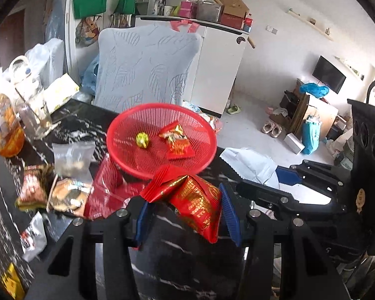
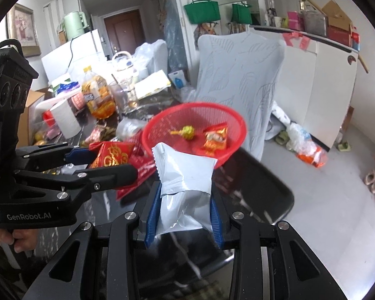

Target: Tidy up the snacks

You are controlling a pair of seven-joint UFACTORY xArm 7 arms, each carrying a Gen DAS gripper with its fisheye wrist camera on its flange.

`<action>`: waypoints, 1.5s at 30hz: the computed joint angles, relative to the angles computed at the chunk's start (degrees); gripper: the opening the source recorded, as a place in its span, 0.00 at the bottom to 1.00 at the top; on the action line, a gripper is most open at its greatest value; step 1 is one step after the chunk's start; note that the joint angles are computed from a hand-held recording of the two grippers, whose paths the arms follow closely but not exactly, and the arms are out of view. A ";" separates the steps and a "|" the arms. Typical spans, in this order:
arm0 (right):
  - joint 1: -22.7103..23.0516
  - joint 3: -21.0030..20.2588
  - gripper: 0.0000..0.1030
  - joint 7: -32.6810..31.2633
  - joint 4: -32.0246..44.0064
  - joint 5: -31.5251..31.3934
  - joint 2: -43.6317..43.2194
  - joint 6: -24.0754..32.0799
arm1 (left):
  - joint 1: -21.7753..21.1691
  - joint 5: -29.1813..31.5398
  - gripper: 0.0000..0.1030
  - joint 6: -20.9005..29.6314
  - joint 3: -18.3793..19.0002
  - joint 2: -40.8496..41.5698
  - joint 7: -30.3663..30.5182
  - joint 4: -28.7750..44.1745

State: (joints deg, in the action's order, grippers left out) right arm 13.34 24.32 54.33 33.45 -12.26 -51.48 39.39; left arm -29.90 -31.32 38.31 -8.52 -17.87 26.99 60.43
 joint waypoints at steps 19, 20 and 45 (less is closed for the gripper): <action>-6.00 -4.12 0.34 -6.35 2.27 -3.70 7.24 -7.33 | 3.28 8.10 0.48 -1.83 -3.27 14.31 -6.51 12.53; -6.14 -4.36 0.34 -6.60 2.22 -3.63 7.54 -7.62 | 3.40 9.07 0.48 -1.68 -3.49 14.69 -7.37 12.71; -8.83 -5.11 0.35 -8.06 2.65 -4.63 12.17 -11.64 | 4.55 22.65 0.68 -4.66 -4.04 17.45 -20.69 13.33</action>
State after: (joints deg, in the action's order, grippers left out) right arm 4.51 19.21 46.27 36.10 -16.88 -39.31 27.74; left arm -25.35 -8.66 33.64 -12.55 -0.42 6.29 73.75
